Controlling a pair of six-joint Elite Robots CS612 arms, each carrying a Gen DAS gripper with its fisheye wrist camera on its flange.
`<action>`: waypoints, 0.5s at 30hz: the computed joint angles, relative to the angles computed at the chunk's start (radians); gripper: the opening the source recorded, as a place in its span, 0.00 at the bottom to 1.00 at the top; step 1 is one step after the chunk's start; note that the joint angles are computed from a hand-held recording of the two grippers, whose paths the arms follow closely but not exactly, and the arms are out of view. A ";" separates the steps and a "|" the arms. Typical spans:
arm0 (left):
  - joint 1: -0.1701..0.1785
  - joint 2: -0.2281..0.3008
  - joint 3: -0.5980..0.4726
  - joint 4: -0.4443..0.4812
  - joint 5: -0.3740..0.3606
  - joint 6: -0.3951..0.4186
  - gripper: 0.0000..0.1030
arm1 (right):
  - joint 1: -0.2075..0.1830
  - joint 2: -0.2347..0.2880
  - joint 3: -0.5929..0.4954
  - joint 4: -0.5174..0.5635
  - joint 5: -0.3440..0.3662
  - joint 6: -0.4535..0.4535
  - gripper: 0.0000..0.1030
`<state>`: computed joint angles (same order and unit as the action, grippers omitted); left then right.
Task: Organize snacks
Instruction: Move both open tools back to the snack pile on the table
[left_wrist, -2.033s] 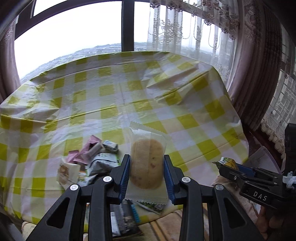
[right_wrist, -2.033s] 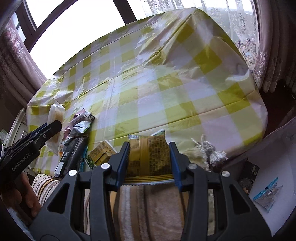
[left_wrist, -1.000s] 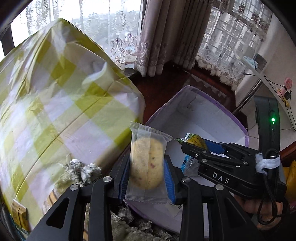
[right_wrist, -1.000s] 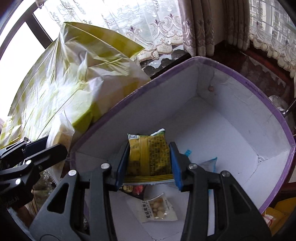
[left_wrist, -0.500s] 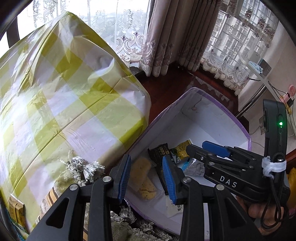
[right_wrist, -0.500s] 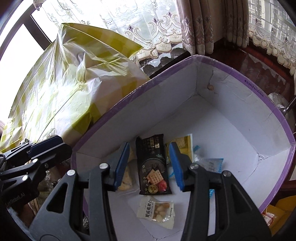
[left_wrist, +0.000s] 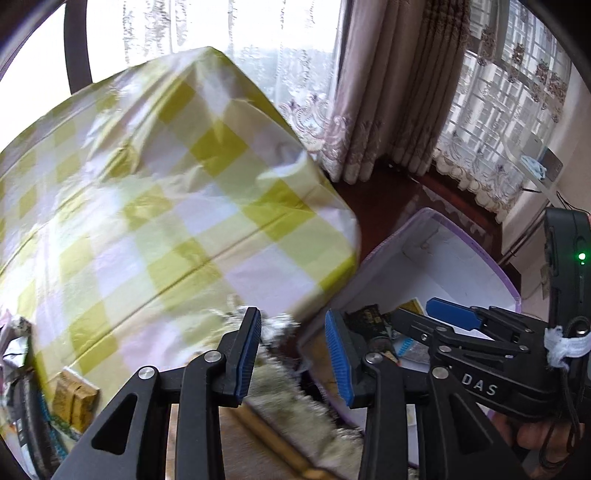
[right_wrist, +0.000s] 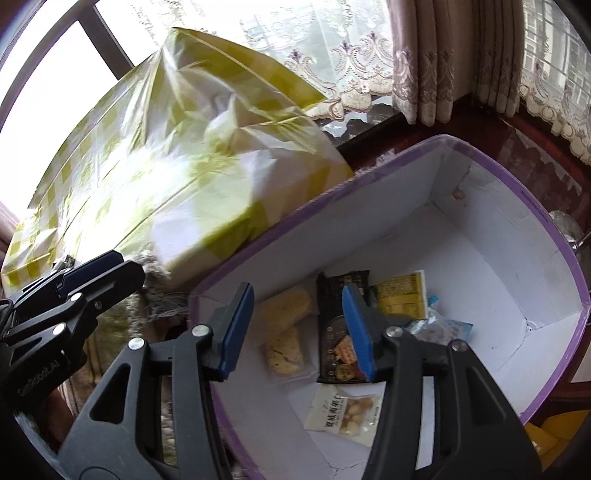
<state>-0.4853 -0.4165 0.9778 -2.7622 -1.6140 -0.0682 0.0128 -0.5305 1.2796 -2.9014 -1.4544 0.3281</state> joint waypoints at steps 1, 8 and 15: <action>0.003 -0.006 0.013 -0.016 0.012 -0.008 0.37 | 0.004 -0.001 -0.002 -0.001 0.004 -0.008 0.52; 0.032 -0.048 0.108 -0.109 0.065 -0.080 0.37 | 0.044 0.005 -0.041 0.021 0.034 -0.072 0.54; 0.063 -0.091 0.208 -0.218 0.112 -0.179 0.37 | 0.089 0.022 -0.098 0.058 0.035 -0.133 0.55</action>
